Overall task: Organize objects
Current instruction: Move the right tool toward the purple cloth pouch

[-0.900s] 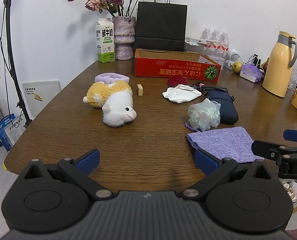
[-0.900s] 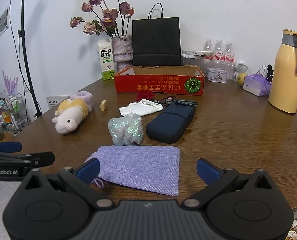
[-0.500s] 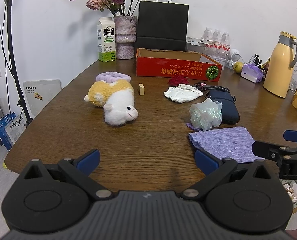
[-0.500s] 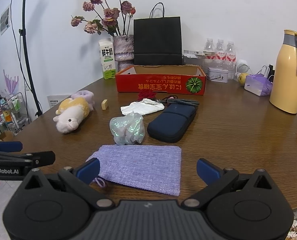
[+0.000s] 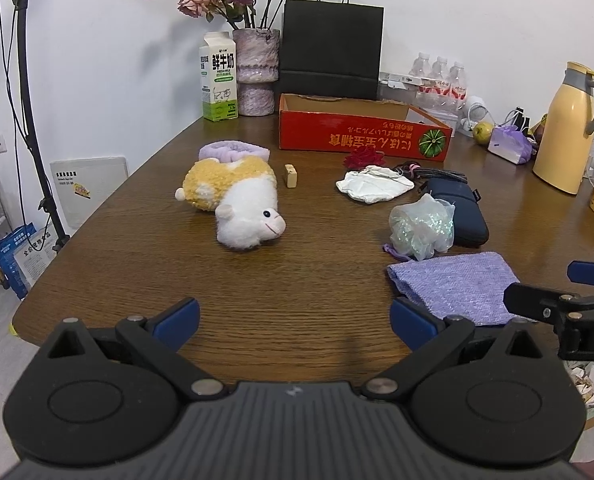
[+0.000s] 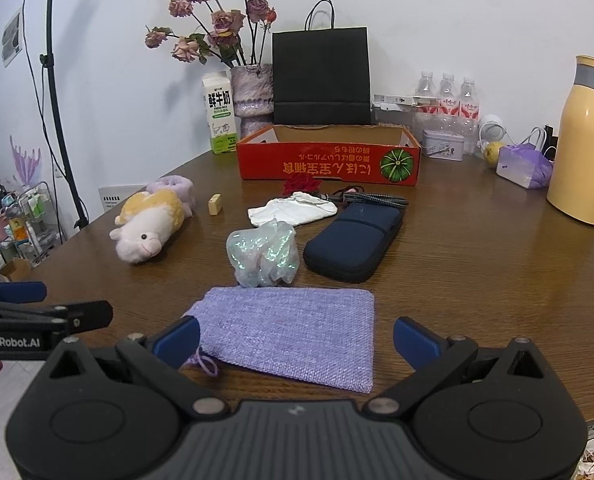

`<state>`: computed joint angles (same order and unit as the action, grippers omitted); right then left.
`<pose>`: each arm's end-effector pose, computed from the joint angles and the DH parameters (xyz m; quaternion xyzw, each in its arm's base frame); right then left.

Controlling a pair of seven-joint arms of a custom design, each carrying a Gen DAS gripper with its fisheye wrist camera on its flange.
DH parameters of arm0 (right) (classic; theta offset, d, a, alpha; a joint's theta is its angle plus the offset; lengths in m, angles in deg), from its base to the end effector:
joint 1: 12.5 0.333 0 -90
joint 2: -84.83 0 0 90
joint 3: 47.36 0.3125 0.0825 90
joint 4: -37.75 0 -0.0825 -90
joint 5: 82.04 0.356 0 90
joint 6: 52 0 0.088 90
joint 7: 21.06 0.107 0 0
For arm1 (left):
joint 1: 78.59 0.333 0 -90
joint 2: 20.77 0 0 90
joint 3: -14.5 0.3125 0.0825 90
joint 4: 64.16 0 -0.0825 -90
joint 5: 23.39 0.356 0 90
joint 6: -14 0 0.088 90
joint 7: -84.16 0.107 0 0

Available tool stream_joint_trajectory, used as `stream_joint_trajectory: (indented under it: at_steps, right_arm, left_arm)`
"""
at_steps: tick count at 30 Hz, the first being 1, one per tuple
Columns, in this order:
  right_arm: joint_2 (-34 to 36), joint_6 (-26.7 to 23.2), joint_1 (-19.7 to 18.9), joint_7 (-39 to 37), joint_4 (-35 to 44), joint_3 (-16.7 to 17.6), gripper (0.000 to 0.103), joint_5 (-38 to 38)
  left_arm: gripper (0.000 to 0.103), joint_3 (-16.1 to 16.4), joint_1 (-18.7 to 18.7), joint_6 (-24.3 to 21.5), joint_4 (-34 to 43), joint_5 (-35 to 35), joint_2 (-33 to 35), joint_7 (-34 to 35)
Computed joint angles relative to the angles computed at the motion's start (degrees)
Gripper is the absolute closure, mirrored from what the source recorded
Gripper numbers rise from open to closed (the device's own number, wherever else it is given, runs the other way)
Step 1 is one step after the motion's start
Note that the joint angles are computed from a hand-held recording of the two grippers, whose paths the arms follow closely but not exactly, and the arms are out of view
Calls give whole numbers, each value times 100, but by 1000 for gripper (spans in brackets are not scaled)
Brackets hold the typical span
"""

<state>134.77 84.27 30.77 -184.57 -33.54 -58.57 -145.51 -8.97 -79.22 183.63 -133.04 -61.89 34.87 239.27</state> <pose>0.6206 0.4314 0.2904 -0.4673 0.7411 -0.3846 0.2906 0.7596 -0.1606 0.3012 -0.4062 0.7876 -0.4179 0.2002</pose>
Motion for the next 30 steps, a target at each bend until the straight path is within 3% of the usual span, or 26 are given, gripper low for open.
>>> stream_joint_trajectory:
  at_steps: [11, 30]
  right_arm:
    - [132, 38, -90, -294, 220, 17, 0, 198]
    - [801, 131, -346, -1287, 1248, 29, 0, 1105]
  left_arm:
    - [0, -44, -1, 13, 106, 5, 64, 72]
    - [0, 418, -300, -553, 1177, 512, 671, -740]
